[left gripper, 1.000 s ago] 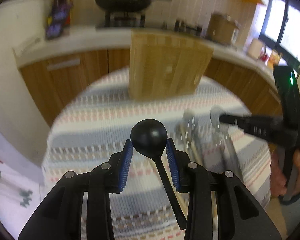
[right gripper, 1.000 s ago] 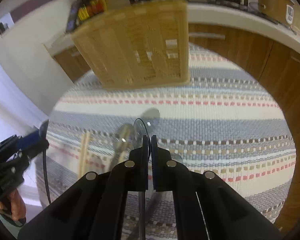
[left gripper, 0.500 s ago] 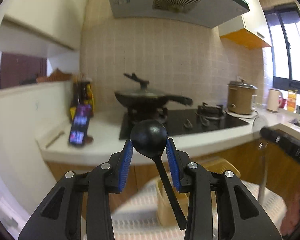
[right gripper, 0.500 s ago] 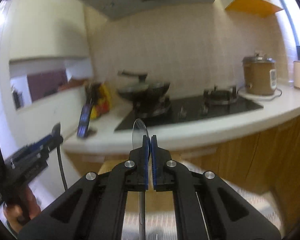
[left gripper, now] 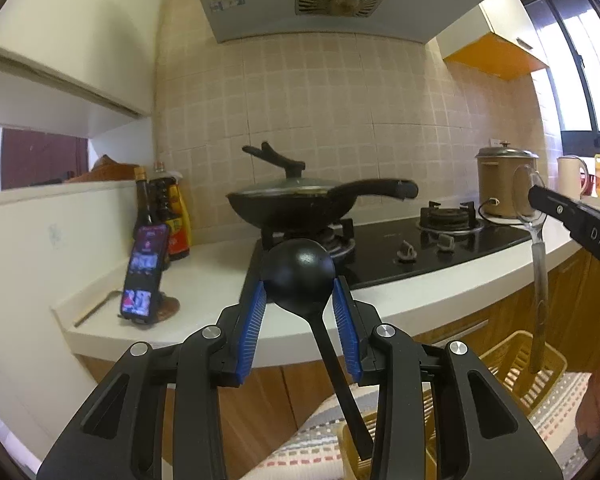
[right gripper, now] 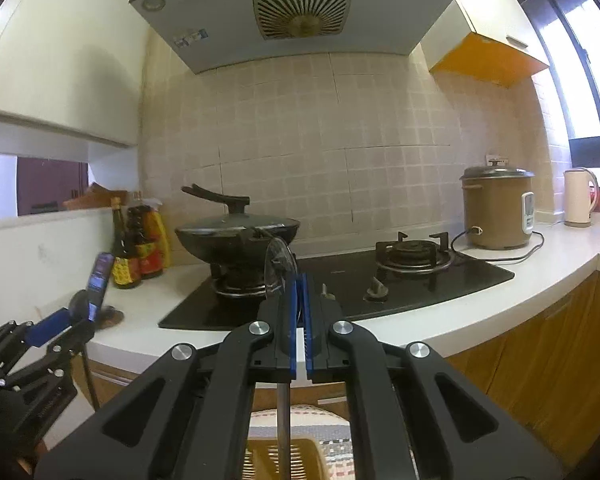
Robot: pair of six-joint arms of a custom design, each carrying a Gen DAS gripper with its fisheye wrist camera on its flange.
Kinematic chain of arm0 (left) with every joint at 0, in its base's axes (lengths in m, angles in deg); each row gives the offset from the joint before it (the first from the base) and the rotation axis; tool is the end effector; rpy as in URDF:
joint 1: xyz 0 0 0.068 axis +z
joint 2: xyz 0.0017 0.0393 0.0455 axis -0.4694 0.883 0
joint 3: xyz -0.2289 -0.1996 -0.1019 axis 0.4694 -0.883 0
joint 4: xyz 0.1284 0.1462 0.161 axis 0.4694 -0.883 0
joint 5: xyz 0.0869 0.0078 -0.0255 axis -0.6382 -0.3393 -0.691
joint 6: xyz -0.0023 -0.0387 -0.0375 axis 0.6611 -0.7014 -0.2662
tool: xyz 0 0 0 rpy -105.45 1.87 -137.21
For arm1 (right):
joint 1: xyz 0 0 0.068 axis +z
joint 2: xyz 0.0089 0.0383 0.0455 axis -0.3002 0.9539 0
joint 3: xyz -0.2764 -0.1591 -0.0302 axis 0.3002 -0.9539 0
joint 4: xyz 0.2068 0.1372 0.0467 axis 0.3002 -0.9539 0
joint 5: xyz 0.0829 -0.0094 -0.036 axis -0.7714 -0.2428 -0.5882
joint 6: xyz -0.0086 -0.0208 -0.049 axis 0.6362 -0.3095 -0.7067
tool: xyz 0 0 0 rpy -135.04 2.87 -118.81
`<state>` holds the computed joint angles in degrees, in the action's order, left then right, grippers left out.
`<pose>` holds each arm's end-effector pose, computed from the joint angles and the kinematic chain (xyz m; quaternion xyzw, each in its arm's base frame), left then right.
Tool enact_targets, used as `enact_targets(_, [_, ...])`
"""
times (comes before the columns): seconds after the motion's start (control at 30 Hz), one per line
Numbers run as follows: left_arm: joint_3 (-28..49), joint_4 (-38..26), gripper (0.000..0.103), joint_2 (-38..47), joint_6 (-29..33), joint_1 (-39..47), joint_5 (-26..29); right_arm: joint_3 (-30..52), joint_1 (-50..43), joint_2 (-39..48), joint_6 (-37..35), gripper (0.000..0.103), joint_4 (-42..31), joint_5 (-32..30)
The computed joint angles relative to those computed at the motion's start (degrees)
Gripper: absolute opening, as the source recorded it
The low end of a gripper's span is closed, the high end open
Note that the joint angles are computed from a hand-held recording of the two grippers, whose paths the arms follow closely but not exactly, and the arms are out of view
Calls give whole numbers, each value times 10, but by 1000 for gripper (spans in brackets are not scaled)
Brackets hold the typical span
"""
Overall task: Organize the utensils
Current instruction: 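Carry the ladle and the clear spoon over the beige caddy with both tools, then open the left tool to drop the ladle while the right tool releases its spoon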
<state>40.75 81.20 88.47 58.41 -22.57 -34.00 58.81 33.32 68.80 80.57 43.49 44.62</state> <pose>0.2533 0.0039 0.3572 0.2432 0.7296 -0.1242 0.6270 0.1534 0.1340 0.3682 0.2078 0.7112 -0.0890 0.6656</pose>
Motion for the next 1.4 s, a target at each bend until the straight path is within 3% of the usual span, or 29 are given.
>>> enact_targets(0.07, [-16, 20, 33, 2, -3, -4, -7, -22, -8, -2, -7, 2, 25, -7])
enact_targets(0.4, [-62, 65, 33, -2, 14, -14, -29, -42, 4, 19, 42, 2, -13, 6])
enact_targets(0.8, [-59, 54, 34, -4, 11, 0, -12, -30, 24, 34, 85, 2, -69, 23])
enact_targets(1.07, [-88, 112, 35, -5, -6, -10, -23, -46, 20, 28, 78, 2, -53, 19])
enact_targets(1.2, [-93, 111, 39, -2, 6, 1, -4, -43, 30, 30, 103, 2, -84, 22])
enact_targets(1.3, [-88, 99, 51, 1, 0, 22, 25, -36, 34, 33, 145, 3, -130, 11])
enact_targets(1.4, [-78, 75, 52, 4, 0, 36, 48, -33, 40, 32, 193, 3, -175, 6])
